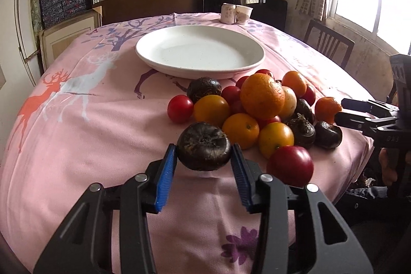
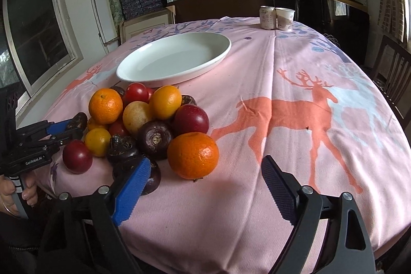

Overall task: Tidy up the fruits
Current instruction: 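Grasp a dark brown fruit with the left tool while the right tool grasps an orange, place both on plate, then grasp a red plum with the left tool while the right tool grasps a red tomato, place both on plate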

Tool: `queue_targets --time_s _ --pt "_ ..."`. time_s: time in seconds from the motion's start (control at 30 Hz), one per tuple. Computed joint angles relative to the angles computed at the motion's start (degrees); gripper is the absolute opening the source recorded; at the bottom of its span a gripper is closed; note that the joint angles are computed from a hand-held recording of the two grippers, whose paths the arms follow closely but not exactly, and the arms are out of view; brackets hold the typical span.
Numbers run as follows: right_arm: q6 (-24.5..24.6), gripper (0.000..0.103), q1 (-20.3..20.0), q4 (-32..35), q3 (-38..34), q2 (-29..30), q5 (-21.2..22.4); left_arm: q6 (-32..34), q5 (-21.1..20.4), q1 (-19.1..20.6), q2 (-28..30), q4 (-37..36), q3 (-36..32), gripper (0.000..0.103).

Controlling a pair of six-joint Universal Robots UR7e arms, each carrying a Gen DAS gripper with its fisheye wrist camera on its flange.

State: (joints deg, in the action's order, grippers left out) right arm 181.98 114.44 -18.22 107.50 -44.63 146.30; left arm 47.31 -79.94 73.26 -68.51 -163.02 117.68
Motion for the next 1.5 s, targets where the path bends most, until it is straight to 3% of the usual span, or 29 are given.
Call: queue_targets --time_s 0.07,0.17,0.37,0.5,0.7,0.8,0.83,0.9,0.97,1.0,1.03,1.23,1.37,1.5 --pt "1.06 0.058 -0.8 1.65 -0.92 0.4 -1.03 0.23 -0.01 -0.2 -0.43 -0.24 0.38 0.042" --pt "2.79 0.044 -2.62 3.14 -0.54 -0.38 -6.39 0.26 0.26 -0.23 -0.63 -0.51 0.79 0.042" --pt "1.35 0.044 -1.64 0.65 0.4 -1.78 -5.12 -1.95 0.15 -0.25 -0.25 0.71 -0.55 0.042" --pt "-2.39 0.044 -1.31 -1.02 0.99 -5.51 -6.8 -4.26 -1.87 -1.33 0.06 2.81 -3.66 0.042" --pt "-4.64 0.044 -5.78 7.23 -7.19 -6.19 -14.6 -8.01 -1.53 -4.59 6.9 7.83 -12.29 0.042" --pt "-1.07 0.044 -9.23 14.58 -12.8 -4.77 -21.36 -10.17 0.84 -5.95 11.9 9.77 -16.98 0.042" --pt "-0.93 0.045 -9.72 15.94 -14.54 -4.0 -21.79 -10.86 1.27 -6.15 13.41 10.74 -18.6 0.042" --pt "-3.45 0.045 -9.45 15.73 -17.31 -2.12 -18.68 -11.99 2.52 -6.53 16.16 13.0 -21.61 0.044" --pt "-3.92 0.066 -9.53 14.8 -18.0 -1.92 -17.32 -13.37 4.31 -6.92 18.17 13.32 -23.49 0.061" --pt "-3.93 0.068 -9.56 13.04 -16.97 -2.64 -17.67 -13.86 4.59 -6.96 18.55 12.27 -23.7 0.075" --pt "-4.19 0.068 -9.42 12.09 -16.33 -3.09 -17.59 -14.3 4.15 -6.9 18.43 11.49 -23.66 0.078" --pt "-5.69 0.068 -7.03 5.75 -8.75 -6.26 -13.19 -12.04 -0.12 -5.86 11.45 10.0 -17.85 0.082" --pt "-4.17 0.068 -6.11 1.84 -2.62 -8.19 -8.74 -4.24 -1.37 -5.04 3.1 10.16 -9.14 0.082" --pt "-1.69 0.068 -5.84 -1.69 2.88 -9.91 -7.66 2.36 -2.2 -3.82 -4.36 13.37 -2.35 0.082"
